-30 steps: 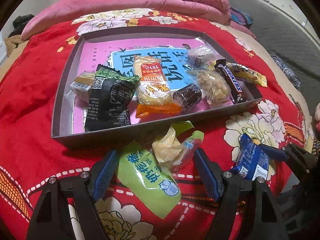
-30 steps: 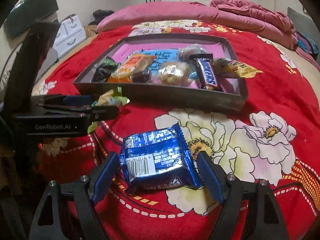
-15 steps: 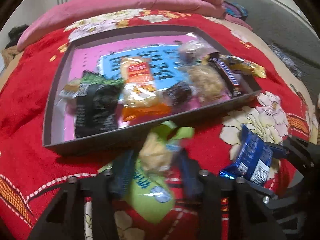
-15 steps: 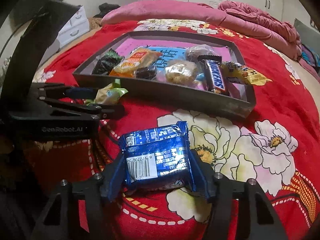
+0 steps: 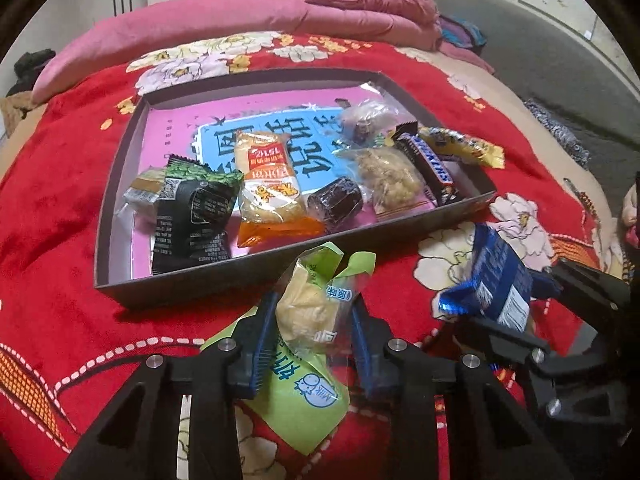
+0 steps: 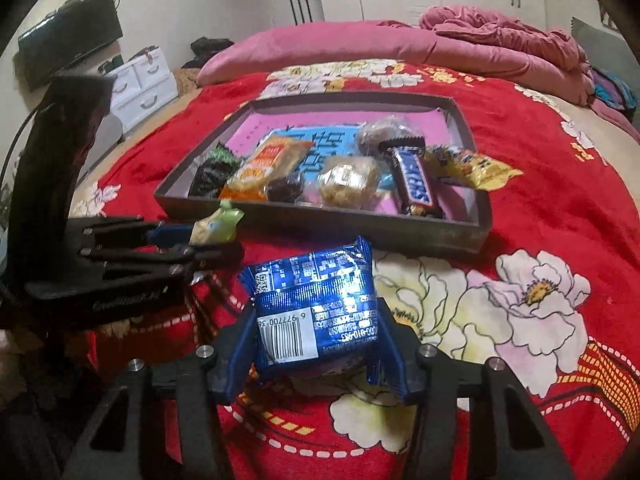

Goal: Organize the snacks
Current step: 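Lift both held bags and carry them over the tray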

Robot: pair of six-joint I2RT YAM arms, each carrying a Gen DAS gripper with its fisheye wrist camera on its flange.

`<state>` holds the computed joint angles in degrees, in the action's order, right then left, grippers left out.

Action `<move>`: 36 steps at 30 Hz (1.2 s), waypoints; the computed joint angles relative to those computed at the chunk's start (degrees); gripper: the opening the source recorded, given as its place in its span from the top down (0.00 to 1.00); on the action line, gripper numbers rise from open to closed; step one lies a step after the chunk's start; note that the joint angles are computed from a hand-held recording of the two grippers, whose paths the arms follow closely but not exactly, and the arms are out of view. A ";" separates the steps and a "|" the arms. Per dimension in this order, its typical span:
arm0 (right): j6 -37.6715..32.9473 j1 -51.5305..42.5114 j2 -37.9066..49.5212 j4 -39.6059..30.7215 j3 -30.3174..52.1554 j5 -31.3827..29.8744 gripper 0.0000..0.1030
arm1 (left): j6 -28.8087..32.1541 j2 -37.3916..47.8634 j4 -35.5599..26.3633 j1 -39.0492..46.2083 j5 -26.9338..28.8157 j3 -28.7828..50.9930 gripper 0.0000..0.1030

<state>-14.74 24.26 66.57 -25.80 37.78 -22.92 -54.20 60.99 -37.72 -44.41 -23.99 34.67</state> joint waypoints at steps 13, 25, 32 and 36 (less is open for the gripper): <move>6.01 -6.02 0.74 3.71 2.81 -6.38 0.47 | -3.27 -11.10 -2.99 -0.51 -3.67 -1.72 0.66; 8.50 -5.02 3.99 7.56 5.19 -5.42 0.47 | -2.93 -15.73 -3.03 2.26 -6.80 -1.78 0.66; 10.35 -3.97 4.89 10.88 5.63 -4.84 0.47 | -0.04 -15.76 0.06 6.62 -5.94 -2.44 0.66; 11.17 -3.66 5.71 12.62 6.11 -4.53 0.47 | 1.74 -13.74 2.44 8.78 -5.35 -2.42 0.65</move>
<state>-3.56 20.59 72.28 -13.18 43.89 -27.46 -52.47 47.25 -35.28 -35.63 -29.34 32.25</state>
